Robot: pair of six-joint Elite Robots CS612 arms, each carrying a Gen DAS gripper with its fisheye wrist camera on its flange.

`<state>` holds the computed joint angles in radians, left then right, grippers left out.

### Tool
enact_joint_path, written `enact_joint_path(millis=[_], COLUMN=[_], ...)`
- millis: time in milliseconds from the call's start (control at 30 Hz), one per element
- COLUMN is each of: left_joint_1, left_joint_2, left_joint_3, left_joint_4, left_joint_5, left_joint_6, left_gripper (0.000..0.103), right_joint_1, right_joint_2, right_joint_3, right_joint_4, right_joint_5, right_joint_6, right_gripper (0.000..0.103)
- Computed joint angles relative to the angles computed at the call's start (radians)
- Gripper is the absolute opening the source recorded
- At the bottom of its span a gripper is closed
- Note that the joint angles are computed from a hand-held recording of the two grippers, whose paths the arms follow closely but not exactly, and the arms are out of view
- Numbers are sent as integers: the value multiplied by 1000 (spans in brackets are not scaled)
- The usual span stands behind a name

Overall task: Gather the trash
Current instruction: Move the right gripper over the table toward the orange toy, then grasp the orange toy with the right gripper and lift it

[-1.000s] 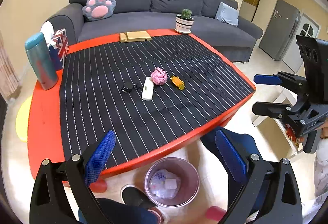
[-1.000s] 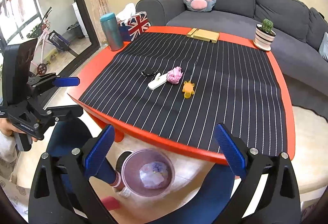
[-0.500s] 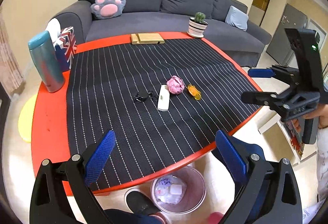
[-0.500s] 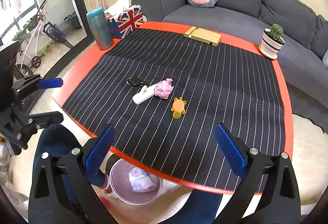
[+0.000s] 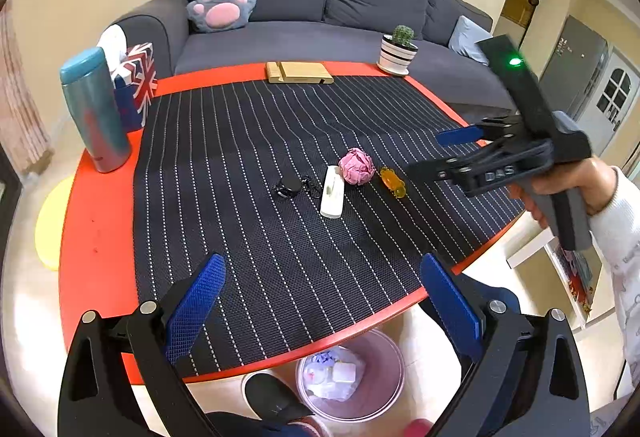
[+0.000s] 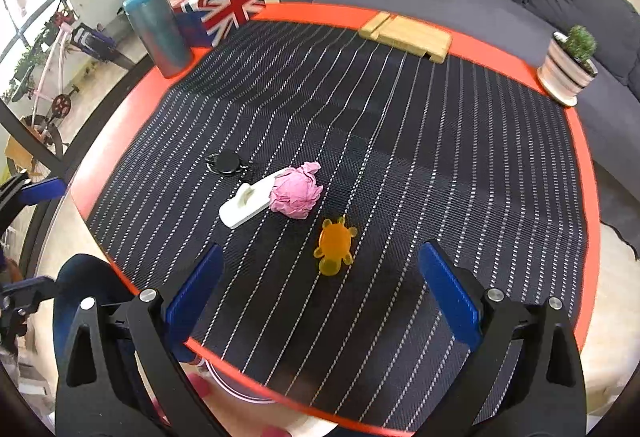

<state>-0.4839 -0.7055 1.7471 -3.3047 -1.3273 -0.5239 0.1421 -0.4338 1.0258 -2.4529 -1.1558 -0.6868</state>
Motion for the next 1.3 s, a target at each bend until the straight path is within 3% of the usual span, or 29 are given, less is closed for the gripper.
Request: enact_joint_path(millis=[200,333,933,1067,1300], left_joint_1=[4,7,10,11,10], left_joint_2=[2,6,15,17,22], left_joint_3=[2,0,-11,-15,-31], left_joint_4=[3,4,15,19,26], left_joint_5=[-3,-10,-28,-31,-31], left_joint_6=[-9,-13,-18,-12,3], left_gripper=[94,94,94,94,94], right_joint_1=[17,24,29,29,26], right_joint_2=[43,63,91,90,83], right_joint_3=[-70,-103,-137,-136,-121], right_joint_4=[58,89,115,112,95], right_joint_5=[-52,-77,-105,-104,-96], right_joint_6=[-10,-12,-13,-15,-16], right_gripper=[96,79,31,26,25])
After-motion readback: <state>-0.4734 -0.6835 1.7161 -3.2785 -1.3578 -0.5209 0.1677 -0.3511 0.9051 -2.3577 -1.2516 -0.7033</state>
